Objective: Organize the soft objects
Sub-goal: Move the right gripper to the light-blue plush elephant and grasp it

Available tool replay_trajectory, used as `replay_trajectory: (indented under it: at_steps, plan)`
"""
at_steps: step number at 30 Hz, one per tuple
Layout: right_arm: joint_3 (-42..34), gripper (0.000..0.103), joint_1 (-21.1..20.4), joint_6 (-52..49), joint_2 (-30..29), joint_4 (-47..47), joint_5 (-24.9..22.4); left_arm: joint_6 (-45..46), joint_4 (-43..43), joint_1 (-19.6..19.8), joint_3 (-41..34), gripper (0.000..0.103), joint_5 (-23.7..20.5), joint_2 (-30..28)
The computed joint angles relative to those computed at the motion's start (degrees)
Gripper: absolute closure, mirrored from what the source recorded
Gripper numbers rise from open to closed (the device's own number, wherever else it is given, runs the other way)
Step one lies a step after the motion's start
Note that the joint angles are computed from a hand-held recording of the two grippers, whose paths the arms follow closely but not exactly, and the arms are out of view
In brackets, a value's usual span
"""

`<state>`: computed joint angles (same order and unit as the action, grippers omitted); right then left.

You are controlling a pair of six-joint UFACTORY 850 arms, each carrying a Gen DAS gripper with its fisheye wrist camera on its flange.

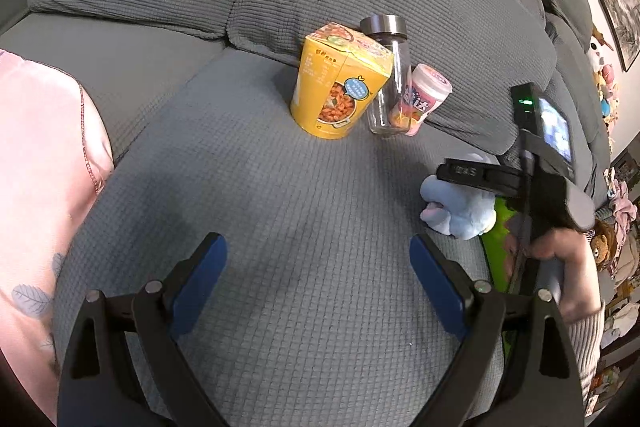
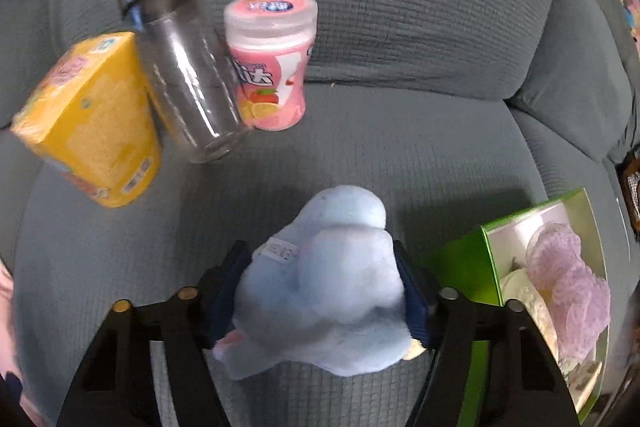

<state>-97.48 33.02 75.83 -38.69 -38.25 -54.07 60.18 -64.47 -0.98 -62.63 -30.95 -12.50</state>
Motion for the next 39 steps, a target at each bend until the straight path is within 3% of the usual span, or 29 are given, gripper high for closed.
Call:
replay_trajectory:
  at_steps: [5, 9, 11, 13, 17, 21, 24, 31, 37, 39]
  plan:
    - [7.12, 0.054, 3.31, 7.19, 5.13, -7.03, 7.13, 0.08, -1.21, 0.45, 0.20, 0.011, 0.04, 0.16]
    - [12.87, 0.054, 5.70, 19.16, 8.49, -19.48, 15.81, -0.35, -1.89, 0.96, 0.07, 0.011, 0.51, 0.02]
    - [14.69, 0.054, 7.52, 22.68, 8.85, -25.76, 16.40, -0.69, -2.11, 1.26, 0.02, 0.011, 0.70, -0.02]
    - [15.58, 0.054, 8.33, 21.48, 8.55, -24.60, 16.72, -1.65, -1.99, 1.45, 0.04, 0.011, 1.38, 0.00]
    - [16.33, 0.054, 11.36, 21.88, 8.81, -25.65, 12.03, -2.38, -1.09, 1.33, -0.25, 0.011, 0.73, -0.26]
    - [22.48, 0.054, 11.17, 28.14, 13.64, -28.10, 21.34, -1.52, -1.45, 1.46, -0.15, 0.011, -0.55, -0.19]
    - [25.41, 0.054, 11.41, 31.06, 15.91, -27.26, 24.48, -1.25, -1.76, 1.48, -0.01, 0.011, -0.97, -0.17]
    - [31.66, 0.037, 10.94, 33.69, 21.26, -22.05, 30.38, 0.10, -0.66, 0.54, -0.69, 0.011, -5.60, -1.19]
    - [33.65, 0.020, 10.15, 36.83, 25.18, -23.30, 25.63, -0.84, 3.99, -1.05, -2.19, 0.011, -12.68, -3.26]
    - [33.17, 0.019, 8.50, 33.89, 25.64, -19.79, 26.04, -2.00, 5.82, -1.89, -1.84, 0.011, -12.54, -2.98]
